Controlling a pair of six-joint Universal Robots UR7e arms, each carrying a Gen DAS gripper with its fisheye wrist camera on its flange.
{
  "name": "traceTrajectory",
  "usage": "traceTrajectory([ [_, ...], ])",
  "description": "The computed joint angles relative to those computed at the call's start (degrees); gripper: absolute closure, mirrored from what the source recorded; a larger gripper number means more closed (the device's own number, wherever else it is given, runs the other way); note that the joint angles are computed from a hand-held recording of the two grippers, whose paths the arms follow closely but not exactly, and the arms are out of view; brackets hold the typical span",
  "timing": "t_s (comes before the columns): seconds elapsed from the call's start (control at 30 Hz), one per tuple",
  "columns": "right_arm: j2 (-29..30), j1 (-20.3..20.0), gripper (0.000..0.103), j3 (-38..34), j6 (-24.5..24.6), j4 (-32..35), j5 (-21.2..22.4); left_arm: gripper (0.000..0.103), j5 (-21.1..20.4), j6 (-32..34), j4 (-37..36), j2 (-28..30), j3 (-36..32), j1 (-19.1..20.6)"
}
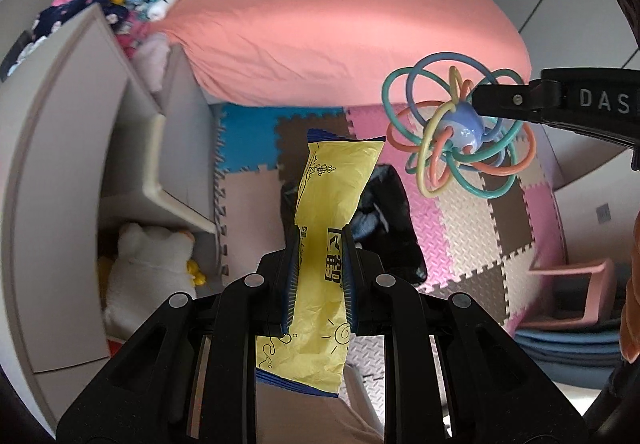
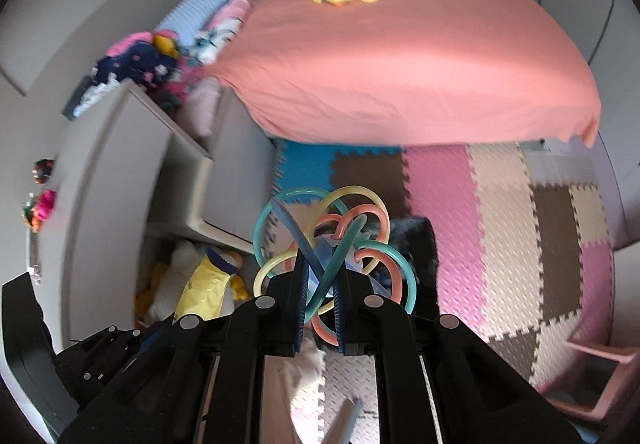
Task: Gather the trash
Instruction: 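Carry the rattle and yellow wrapper to the bin and release both, then return to the desk and grasp the white box with the left tool while the right grasps the pink plush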
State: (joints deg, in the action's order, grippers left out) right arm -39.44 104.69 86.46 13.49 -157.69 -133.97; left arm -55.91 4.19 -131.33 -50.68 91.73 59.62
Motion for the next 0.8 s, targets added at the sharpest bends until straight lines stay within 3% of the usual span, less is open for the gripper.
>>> traceTrajectory([
  [0.07,-0.3,-1.1,0.086,-0.4,1.7,3.5,0.3,0.082,-0.7,-0.7,0.8,1.1,-0.3,-0.1],
  [0.1,-0.2,-1.6,0.081,-1.1,3.1,6.6,0.7,0.07,-0.9,-1.2,1.5,1.5,-0.5,-0.3],
  [0.13,-0.2,-2.0,0.061,-1.8,5.1,10.0,0.4,0.031,-0.1,-2.0,2.6,2.1,-0.9,-0.4],
  [0.17,-0.1,-2.2,0.037,-2.1,6.4,11.6,-0.2,0.007,0.7,-2.3,2.4,2.4,-0.8,-0.7],
  [0.2,0.0,-2.2,0.032,-2.0,6.7,11.3,-1.3,0.006,1.8,-1.3,-0.3,2.4,0.3,-0.9],
  [0.3,0.1,-2.1,0.031,-1.0,8.1,9.9,-4.8,0.006,3.5,-1.3,-1.1,2.8,0.9,-0.9],
  [0.53,-0.1,-1.5,0.026,0.4,5.7,4.0,-4.2,0.006,2.2,-3.5,-0.1,1.5,0.3,0.4],
  [0.8,2.9,1.0,0.019,-2.1,0.1,-4.9,0.4,0.006,2.2,-2.8,-1.5,-2.4,0.4,2.1],
])
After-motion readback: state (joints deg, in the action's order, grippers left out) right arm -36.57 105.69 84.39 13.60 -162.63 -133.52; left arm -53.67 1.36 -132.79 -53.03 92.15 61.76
